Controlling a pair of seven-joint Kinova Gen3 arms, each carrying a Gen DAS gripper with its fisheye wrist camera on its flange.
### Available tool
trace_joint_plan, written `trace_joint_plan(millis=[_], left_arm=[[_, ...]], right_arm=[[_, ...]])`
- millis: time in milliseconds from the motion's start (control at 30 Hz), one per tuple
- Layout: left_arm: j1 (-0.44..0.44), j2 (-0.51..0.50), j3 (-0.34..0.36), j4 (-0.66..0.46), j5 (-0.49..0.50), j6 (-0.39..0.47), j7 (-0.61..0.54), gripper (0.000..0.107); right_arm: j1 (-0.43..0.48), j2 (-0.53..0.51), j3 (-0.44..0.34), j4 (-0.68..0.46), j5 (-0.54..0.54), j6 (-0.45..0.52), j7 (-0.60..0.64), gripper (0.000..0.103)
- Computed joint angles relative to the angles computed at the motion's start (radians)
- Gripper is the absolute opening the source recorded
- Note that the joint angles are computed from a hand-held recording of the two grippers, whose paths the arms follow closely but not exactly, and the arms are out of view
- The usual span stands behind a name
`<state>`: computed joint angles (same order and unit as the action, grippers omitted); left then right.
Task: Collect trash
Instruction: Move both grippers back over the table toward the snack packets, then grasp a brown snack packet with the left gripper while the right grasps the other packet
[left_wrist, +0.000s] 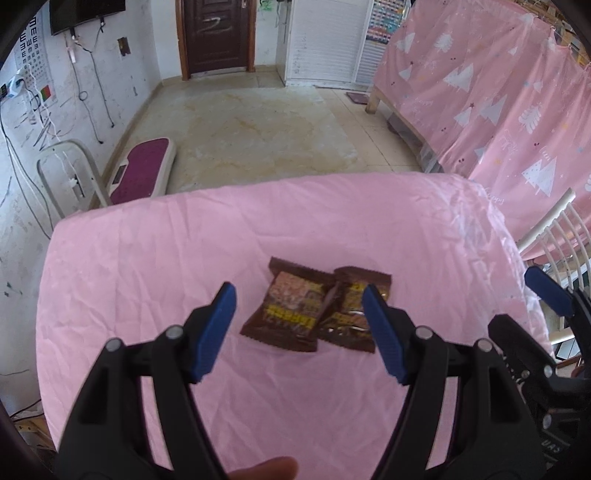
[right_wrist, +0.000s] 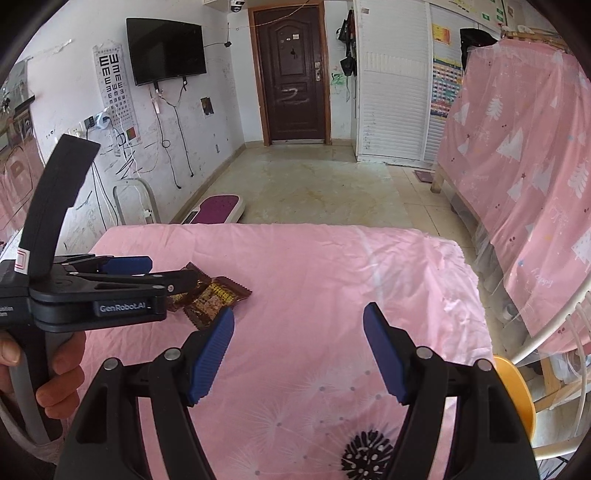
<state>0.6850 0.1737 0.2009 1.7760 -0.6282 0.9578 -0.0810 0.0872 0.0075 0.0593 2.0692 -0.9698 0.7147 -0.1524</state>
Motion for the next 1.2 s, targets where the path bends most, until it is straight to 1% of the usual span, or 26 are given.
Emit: trace_joint_plan(millis=[333,433,467,533,567,600,700,833,967,1133,1200], left_arm=[[-0.031,0.018,-0.016,0.028,0.043,-0.030,-0.047,0.068],[-0.039,0.020,-0.022,0.034,0.050,-0.037,-0.060,0.060],[-0.039,0.023,-0.023,0.031,0.051,-0.032,-0.063,0.053],[-0.035,0.036,-0.026,0.016,0.045,-0.018,-0.067,0.048],[-0.032,0.038,-0.028,0.015,0.042,-0.017,-0.066,0.044],[-0.028,0.041,-0.030,0.012,0.037,-0.011,-0.059,0.036],[-0.029,0.033,-0.036,0.020,0.041,-0.017,-0.045,0.034],[-0.039,0.004,-0.038,0.058,0.034,-0.035,-0.011,0.034],[-0.051,-0.043,-0.030,0.099,0.003,-0.024,0.045,0.034],[-0.062,-0.062,0.000,0.107,-0.029,0.023,0.106,0.034],[-0.076,-0.078,0.004,0.122,-0.028,0.015,0.115,0.034]], right_arm=[[-0.037,0.009,-0.027,0.004,0.042,-0.048,-0.048,0.063],[-0.042,0.017,-0.032,0.001,0.050,-0.054,-0.056,0.063],[-0.044,0.019,-0.035,0.000,0.054,-0.058,-0.061,0.063],[-0.049,0.023,-0.042,-0.003,0.065,-0.061,-0.075,0.063],[-0.052,0.025,-0.045,-0.005,0.070,-0.064,-0.081,0.063],[-0.055,0.027,-0.048,-0.007,0.075,-0.067,-0.088,0.063],[-0.062,0.036,-0.057,-0.014,0.092,-0.070,-0.115,0.063],[-0.075,0.055,-0.074,-0.031,0.124,-0.066,-0.168,0.063],[-0.093,0.074,-0.096,-0.049,0.162,-0.071,-0.228,0.063],[-0.114,0.113,-0.124,-0.084,0.201,-0.052,-0.322,0.063],[-0.122,0.127,-0.135,-0.098,0.213,-0.053,-0.358,0.062]])
